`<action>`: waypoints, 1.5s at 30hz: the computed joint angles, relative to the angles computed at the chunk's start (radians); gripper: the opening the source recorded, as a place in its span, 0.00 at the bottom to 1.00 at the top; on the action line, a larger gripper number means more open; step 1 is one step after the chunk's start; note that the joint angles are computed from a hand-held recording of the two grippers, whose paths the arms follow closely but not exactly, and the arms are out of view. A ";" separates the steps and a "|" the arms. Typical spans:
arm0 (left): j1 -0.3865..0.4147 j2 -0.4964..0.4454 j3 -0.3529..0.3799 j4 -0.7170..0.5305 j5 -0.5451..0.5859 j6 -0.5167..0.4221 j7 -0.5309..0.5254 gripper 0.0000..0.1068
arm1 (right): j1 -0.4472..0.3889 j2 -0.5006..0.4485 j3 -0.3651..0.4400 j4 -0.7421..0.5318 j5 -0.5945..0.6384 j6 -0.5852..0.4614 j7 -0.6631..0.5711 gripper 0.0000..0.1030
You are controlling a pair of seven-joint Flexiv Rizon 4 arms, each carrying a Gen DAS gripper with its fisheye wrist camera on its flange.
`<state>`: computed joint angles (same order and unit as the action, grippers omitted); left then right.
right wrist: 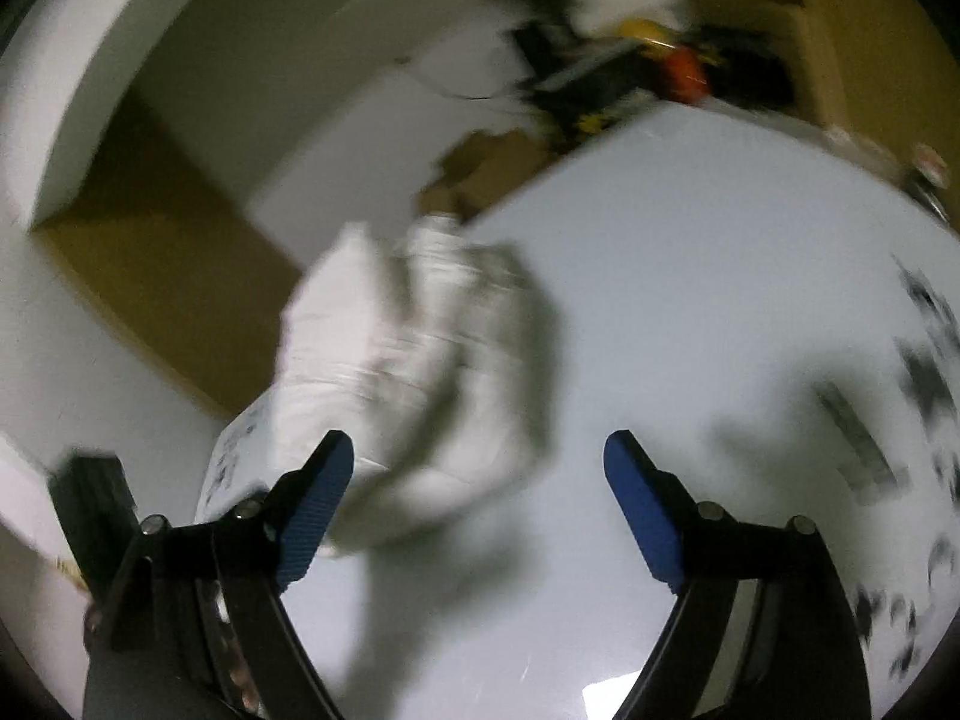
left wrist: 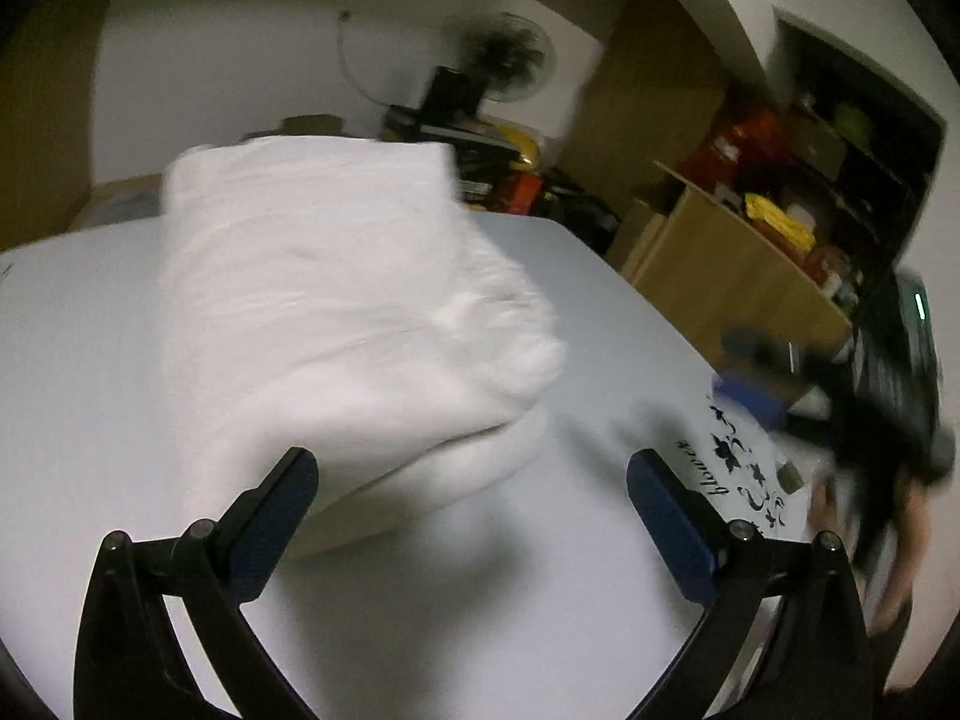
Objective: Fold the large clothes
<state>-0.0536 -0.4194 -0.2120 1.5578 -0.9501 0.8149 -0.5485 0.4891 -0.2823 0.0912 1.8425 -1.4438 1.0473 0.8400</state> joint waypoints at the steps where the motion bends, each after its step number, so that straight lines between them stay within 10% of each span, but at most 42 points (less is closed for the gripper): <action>1: 0.018 0.010 0.009 0.014 -0.015 -0.012 -0.007 0.96 | -0.005 -0.026 -0.004 -0.051 0.028 0.024 -0.081 0.84; 6: 0.085 0.047 0.046 0.049 -0.084 -0.085 -0.026 0.96 | -0.109 -0.267 0.098 -0.380 0.447 0.180 -0.633 0.84; 11: 0.107 0.054 0.062 0.069 -0.139 -0.105 -0.018 0.96 | -0.163 -0.498 0.287 -0.742 0.869 -0.094 -1.096 0.83; 20: 0.128 -0.006 0.055 -0.005 -0.138 -0.158 -0.060 0.96 | -0.146 -0.548 0.371 -0.822 1.040 -0.184 -1.466 0.82; 22: 0.128 -0.017 0.047 -0.018 -0.132 -0.167 -0.070 0.96 | -0.114 -0.544 0.306 -0.827 1.043 -0.180 -1.412 0.71; 24: 0.132 -0.012 0.045 -0.011 -0.134 -0.178 -0.068 0.96 | -0.095 -0.539 0.262 -0.825 1.073 -0.154 -1.353 0.22; 28: 0.139 -0.013 0.054 -0.003 -0.131 -0.169 -0.063 0.96 | -0.075 -0.439 0.179 -0.671 1.112 -0.003 -1.300 0.07; 36: 0.159 -0.060 0.051 -0.050 -0.098 -0.152 -0.157 0.96 | -0.011 -0.364 -0.020 -0.332 1.241 0.442 -1.109 0.14; 38: 0.159 -0.069 0.051 -0.060 -0.074 -0.147 -0.170 0.96 | 0.021 -0.335 -0.054 -0.324 1.231 0.411 -1.124 0.22; 41: 0.150 -0.116 0.067 -0.142 0.028 -0.148 -0.267 0.96 | 0.124 -0.265 -0.211 -0.282 1.056 0.384 -0.936 0.68; 45: 0.104 -0.236 0.094 -0.411 0.219 -0.095 -0.470 0.96 | 0.311 -0.238 -0.440 -0.384 0.872 0.129 -0.842 0.73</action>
<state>0.0507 -0.6553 -0.1182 1.1463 -0.7315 0.7195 -1.0185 0.8003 -0.5198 -0.3488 1.4589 -0.5714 1.1761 -0.0019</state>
